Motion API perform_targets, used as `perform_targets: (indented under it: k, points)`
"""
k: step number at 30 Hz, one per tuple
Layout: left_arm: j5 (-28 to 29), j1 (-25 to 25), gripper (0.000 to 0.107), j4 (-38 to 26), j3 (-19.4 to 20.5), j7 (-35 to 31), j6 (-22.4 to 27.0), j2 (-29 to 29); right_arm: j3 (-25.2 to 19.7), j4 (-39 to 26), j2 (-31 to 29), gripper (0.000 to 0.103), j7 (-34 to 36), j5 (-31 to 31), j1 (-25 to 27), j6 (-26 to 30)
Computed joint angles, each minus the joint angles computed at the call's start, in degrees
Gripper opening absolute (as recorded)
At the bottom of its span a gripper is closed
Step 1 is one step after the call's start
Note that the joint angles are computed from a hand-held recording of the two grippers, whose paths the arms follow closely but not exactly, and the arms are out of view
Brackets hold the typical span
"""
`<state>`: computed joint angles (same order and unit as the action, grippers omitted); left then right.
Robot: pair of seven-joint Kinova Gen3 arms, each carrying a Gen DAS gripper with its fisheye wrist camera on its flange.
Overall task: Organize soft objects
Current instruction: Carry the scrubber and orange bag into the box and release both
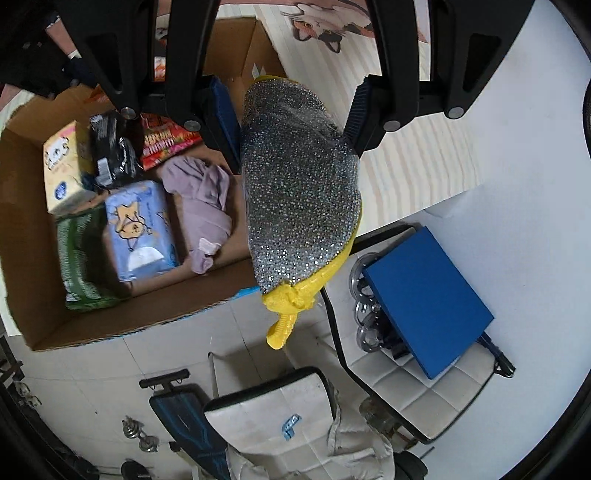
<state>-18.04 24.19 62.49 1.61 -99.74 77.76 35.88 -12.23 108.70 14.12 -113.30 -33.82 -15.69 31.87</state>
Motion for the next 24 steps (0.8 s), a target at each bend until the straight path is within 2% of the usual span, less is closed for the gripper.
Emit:
perform_targets:
  k: [5,8,9,12,15,19,24]
  points:
    - [1.39,-1.12,0.049,-3.32,-0.05,-0.68,2.04,4.03,-0.47,-2.13,3.67,0.040,-0.12,0.52,-0.53,0.12]
    - [1.05,-1.10,0.052,-3.84,-0.46,-1.21,1.34,5.19,-1.52,-5.07,7.00,0.042,1.46,0.63,0.21,2.95]
    - [1.52,-1.44,0.055,-4.53,-0.39,-1.41,1.95,5.69,-1.49,-5.70,7.78,0.048,1.65,1.05,-0.11,3.17]
    - [3.09,-2.53,0.074,-5.80,-0.28,-1.62,2.01,6.37,-1.79,-7.85,9.69,0.097,2.37,2.03,-0.51,4.87]
    - [3.31,-2.58,0.088,-5.79,-0.54,-1.46,1.76,6.34,-1.05,-9.31,10.27,0.099,1.27,3.43,-1.42,6.49]
    - [3.55,-2.78,0.090,-6.05,-0.58,-1.65,1.82,6.44,0.22,-10.85,10.08,0.099,-1.07,6.01,-2.63,8.75]
    - [5.64,-3.93,0.098,-4.43,0.02,-1.21,1.23,4.75,3.52,-12.23,7.37,0.103,-7.98,14.00,-6.33,13.36]
